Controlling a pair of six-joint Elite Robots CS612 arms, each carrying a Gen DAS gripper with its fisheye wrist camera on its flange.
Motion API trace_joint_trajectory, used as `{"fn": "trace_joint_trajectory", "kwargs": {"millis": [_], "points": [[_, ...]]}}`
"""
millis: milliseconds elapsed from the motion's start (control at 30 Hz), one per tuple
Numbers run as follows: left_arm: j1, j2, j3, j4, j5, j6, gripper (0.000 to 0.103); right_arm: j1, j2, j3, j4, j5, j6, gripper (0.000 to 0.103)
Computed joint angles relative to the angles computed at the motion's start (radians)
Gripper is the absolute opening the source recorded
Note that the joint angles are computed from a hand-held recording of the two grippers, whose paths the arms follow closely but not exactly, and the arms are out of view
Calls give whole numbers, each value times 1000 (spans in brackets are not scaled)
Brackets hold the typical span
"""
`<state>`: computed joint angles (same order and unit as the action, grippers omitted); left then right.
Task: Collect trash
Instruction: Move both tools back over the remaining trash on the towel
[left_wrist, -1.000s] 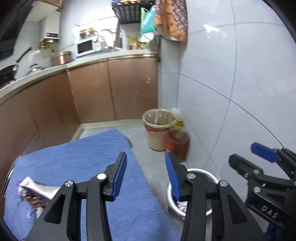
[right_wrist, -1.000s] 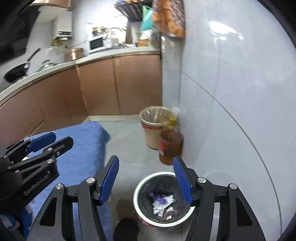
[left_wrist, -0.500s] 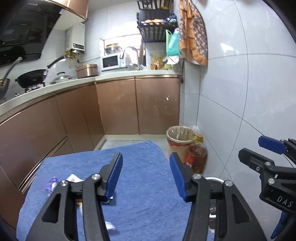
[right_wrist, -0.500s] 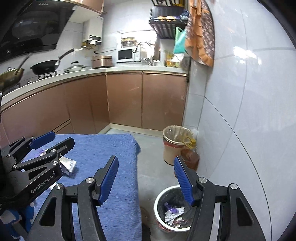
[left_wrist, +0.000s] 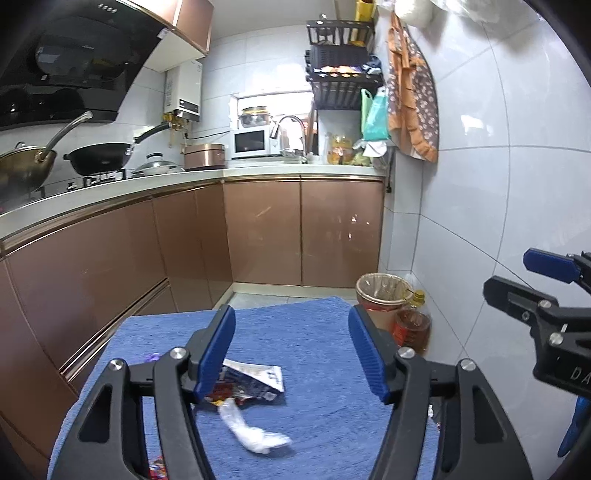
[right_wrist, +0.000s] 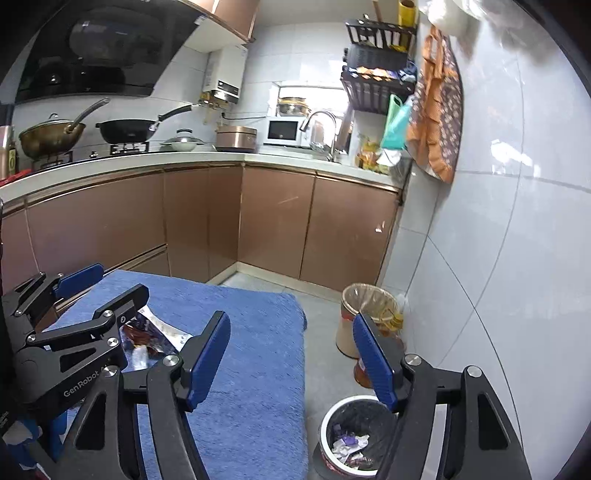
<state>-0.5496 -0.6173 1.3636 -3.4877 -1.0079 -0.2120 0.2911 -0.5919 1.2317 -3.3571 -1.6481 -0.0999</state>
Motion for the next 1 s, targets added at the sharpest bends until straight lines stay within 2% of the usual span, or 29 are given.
{"fn": "trace_joint_trajectory", "kwargs": {"millis": [367,533,633,767,833,867,1000], "points": [[43,-27,55,-12,23,-13,62,31,19,-57,29,12,-48,68],[83,-44,82,-4,23,-15,62,33,37,-95,61,41,-50,68],[110,-51,94,39,3,-32,62,28,49,-117,95,85,-47,68],[150,-53,105,101,-80,-42,62,24,77,-170,175,143,-47,68],[170,-49,106,130,-163,-41,61,24,96,-200,217,167,-64,68],[184,-43,101,148,-230,-32,61,25,104,-215,239,180,-72,68],[216,-17,74,197,-429,33,61,22,154,-306,361,278,-124,68]]}}
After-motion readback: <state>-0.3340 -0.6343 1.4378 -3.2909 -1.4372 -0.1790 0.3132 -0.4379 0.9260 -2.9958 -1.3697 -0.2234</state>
